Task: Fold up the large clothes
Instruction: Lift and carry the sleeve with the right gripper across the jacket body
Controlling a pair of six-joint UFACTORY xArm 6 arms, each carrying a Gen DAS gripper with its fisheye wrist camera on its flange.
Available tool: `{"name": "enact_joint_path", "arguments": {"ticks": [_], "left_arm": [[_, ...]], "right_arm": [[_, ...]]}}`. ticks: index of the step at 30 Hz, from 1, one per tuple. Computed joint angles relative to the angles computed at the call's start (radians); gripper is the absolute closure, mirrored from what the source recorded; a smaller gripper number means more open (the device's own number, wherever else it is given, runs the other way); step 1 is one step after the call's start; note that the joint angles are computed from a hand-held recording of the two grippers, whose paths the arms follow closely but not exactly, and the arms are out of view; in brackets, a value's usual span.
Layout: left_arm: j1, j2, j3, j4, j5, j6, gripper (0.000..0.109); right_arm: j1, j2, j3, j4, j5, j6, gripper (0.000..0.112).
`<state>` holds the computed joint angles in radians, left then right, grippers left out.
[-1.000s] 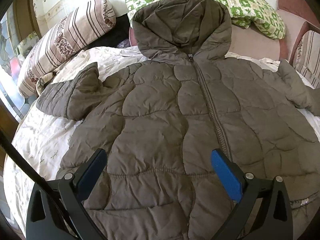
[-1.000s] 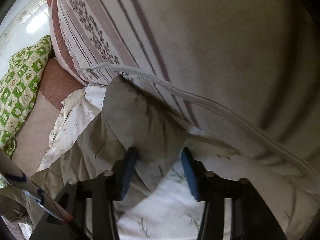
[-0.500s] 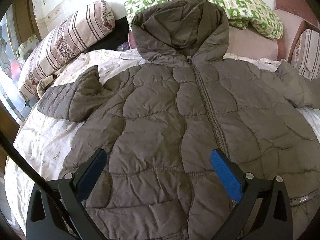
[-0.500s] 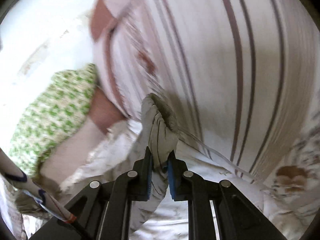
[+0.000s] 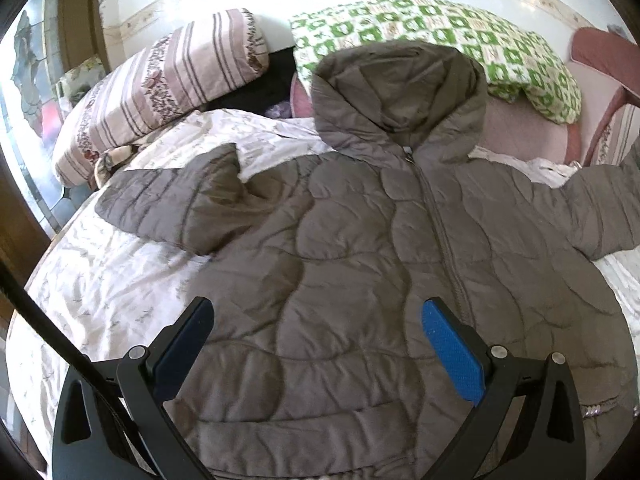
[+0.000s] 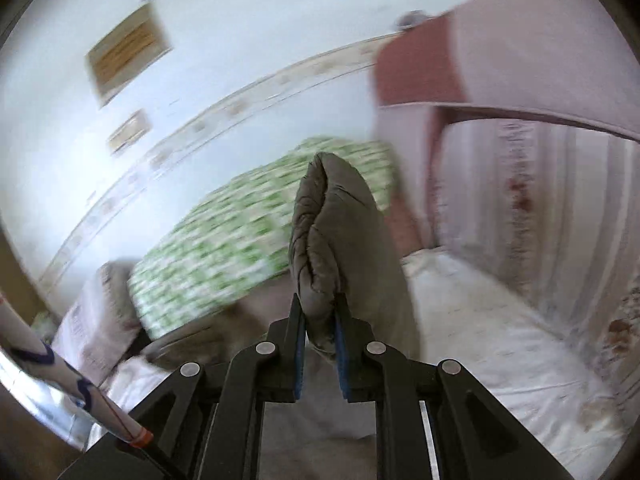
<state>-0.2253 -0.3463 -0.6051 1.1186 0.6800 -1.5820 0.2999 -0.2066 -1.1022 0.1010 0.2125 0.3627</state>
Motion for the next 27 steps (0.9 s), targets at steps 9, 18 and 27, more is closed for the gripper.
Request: {"name": "enact_joint_path", "arguments": {"ticks": [9,18,27], "left_arm": [[0.111,-0.12,0.095,-0.049,-0.049,0.013,0.006],[0.2,-0.186,0.154,-0.075,-0.077,0.023,0.006],[0.258,-0.154,0.147,-0.094,-0.118,0.042,0.006]], "right_arm": [[0.291,0.152,-0.119,0.212,-0.006,-0.137,0.098],[0.44,0.508,-0.321,0.4,0.058,-0.25,0.098],[0.458,0.731,-0.449,0.572,0.159,-0.353,0.098]]}}
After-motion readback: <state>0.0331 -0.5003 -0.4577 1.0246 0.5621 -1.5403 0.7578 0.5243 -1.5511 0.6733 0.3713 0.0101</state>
